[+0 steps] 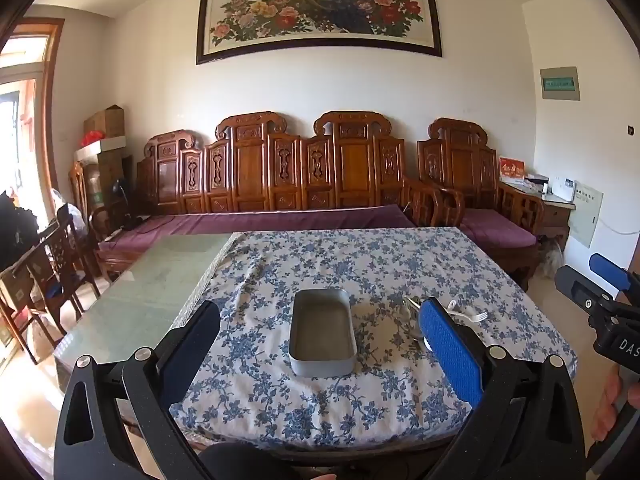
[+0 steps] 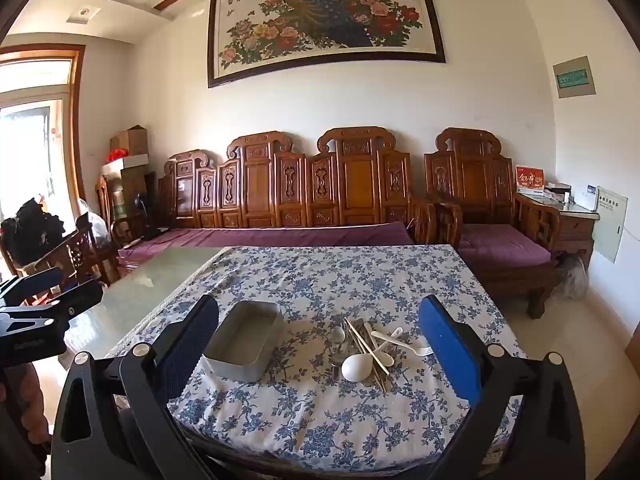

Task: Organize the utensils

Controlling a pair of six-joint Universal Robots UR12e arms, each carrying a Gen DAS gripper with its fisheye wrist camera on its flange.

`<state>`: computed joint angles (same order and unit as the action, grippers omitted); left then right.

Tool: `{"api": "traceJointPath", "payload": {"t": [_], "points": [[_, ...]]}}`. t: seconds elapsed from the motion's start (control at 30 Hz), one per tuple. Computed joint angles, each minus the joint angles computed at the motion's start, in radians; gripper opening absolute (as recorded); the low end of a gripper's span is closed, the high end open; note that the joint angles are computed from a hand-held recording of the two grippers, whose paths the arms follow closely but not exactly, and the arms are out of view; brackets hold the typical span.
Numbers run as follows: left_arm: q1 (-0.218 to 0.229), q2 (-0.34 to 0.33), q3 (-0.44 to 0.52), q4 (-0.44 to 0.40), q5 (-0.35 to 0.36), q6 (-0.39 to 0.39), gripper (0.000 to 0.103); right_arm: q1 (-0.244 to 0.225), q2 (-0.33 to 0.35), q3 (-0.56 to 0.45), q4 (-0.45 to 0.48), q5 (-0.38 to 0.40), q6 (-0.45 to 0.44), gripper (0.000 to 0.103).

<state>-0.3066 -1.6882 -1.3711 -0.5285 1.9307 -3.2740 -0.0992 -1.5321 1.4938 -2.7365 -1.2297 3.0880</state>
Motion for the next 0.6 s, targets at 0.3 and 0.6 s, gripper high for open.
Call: {"api": "traceJointPath", "payload": {"t": [0.3,0.6], "points": [[-0.005,-0.004,0.004,0.002,0.007,0.003,0.097,-0.001,0.001,0.001,-0.009,0.003,0.011,0.101],[-0.006,-0.014,0.031,-0.010,0.004,-0.005,0.097,-0.001,-0.002,0.001,-0.007,0.007,0.009,0.101]]}}
